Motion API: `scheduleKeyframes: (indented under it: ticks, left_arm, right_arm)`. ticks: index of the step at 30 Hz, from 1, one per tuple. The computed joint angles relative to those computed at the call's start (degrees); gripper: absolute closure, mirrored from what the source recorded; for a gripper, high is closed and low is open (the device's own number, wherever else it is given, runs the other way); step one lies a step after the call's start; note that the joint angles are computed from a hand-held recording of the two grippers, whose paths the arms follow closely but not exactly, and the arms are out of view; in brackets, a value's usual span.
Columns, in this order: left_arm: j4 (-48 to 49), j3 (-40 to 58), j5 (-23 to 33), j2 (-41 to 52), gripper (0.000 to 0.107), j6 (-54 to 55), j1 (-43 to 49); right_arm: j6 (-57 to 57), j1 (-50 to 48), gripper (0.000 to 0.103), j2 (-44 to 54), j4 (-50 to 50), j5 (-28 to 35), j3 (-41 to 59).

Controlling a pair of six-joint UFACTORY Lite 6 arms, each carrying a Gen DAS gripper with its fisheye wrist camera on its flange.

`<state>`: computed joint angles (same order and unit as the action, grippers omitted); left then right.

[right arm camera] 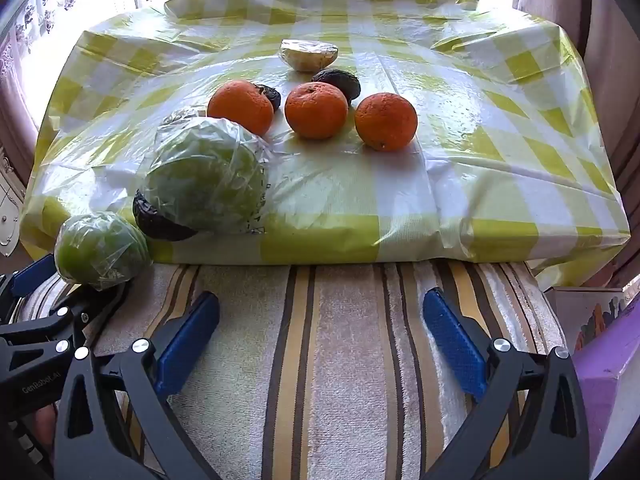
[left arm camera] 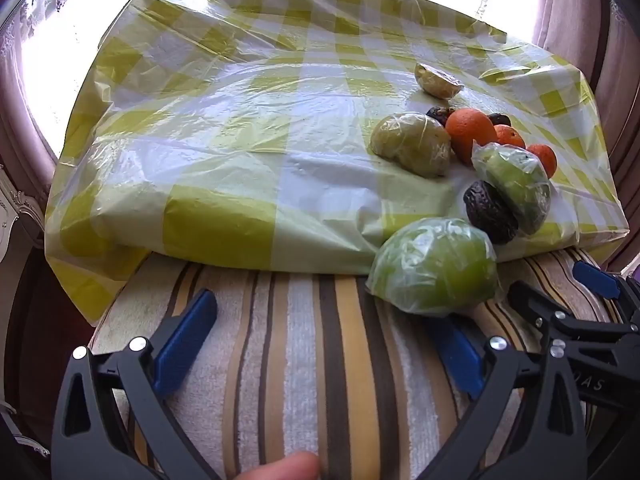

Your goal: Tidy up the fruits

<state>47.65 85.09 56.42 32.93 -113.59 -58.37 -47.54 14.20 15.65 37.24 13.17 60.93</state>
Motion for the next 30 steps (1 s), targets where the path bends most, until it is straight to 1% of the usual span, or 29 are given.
scheduleKeyframes:
  ticks: [1,9,10,30]
  left_arm:
    - [0.06,0.01,0.04,0.01,0.005,-0.05,-0.02]
    - [0.11,0.06,0.14,0.06,0.005,0.00,-0.04]
    - [0.11,0.06,0.14,0.06,0.005,0.00,-0.04]
    - [0.24,0.04,0.19,0.07,0.005,-0.12,-0.07]
  right_arm:
    - [-2.80,-0.29,0.004,-0.04,2.87,0.08,-0.18]
    - [-2.63,-0.19,0.004,0.09,2.96,0.08,-0.08]
    - [-5.03,-0.86,0.004,0.32,4.99,0.51,0.05]
    - [-3.56,-0.17,0.004,-0.03,3.99,0.17,-0.31]
